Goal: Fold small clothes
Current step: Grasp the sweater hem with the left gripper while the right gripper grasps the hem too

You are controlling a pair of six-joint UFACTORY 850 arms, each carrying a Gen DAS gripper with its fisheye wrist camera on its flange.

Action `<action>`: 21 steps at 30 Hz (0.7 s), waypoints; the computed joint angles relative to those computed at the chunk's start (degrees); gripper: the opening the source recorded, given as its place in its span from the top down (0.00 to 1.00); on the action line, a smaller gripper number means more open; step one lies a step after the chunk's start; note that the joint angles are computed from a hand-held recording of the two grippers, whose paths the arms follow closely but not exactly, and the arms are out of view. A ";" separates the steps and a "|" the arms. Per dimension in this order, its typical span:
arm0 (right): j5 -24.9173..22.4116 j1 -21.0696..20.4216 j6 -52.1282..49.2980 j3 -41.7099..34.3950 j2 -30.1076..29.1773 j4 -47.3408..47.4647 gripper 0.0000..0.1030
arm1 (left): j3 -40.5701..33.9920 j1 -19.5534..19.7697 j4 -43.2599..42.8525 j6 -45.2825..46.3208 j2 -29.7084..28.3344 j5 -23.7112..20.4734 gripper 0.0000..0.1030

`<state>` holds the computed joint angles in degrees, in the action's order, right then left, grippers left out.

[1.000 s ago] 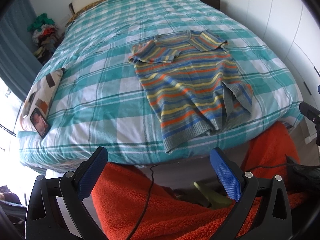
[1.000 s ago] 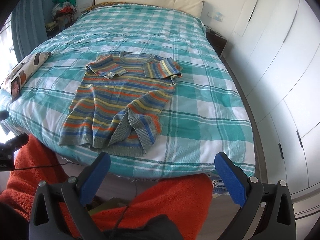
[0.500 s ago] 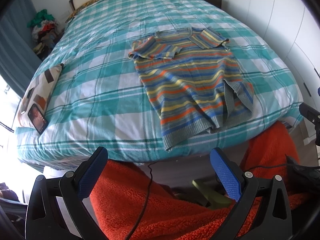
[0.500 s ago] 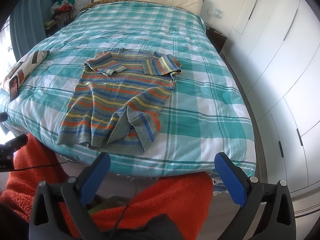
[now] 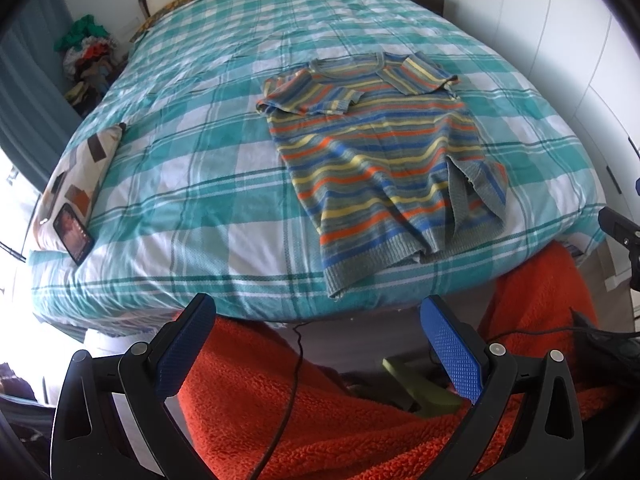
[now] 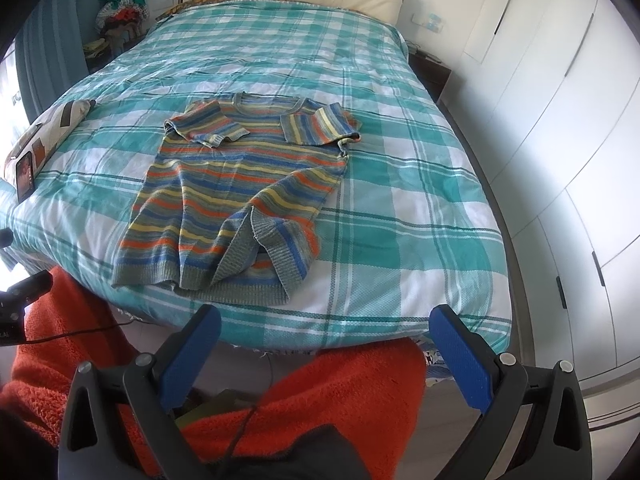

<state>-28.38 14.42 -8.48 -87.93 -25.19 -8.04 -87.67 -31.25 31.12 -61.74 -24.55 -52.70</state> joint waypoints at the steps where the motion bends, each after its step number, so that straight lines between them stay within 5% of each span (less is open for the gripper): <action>1: -0.02 -0.04 0.01 -0.01 -0.01 0.03 0.01 | 0.02 0.01 -0.06 0.02 0.01 0.04 0.01; 10: 0.12 -0.22 -0.73 0.04 -0.06 0.82 0.01 | 0.82 -0.16 1.75 -0.79 -0.17 0.34 0.01; 15: 4.07 -2.43 -10.63 0.16 -1.69 10.06 0.00 | 6.24 3.87 -3.13 3.98 -1.09 8.97 0.01; 21: 1.61 -2.16 -21.89 -6.66 -11.27 14.74 0.01 | 8.21 8.88 -18.76 15.30 -5.85 19.27 0.05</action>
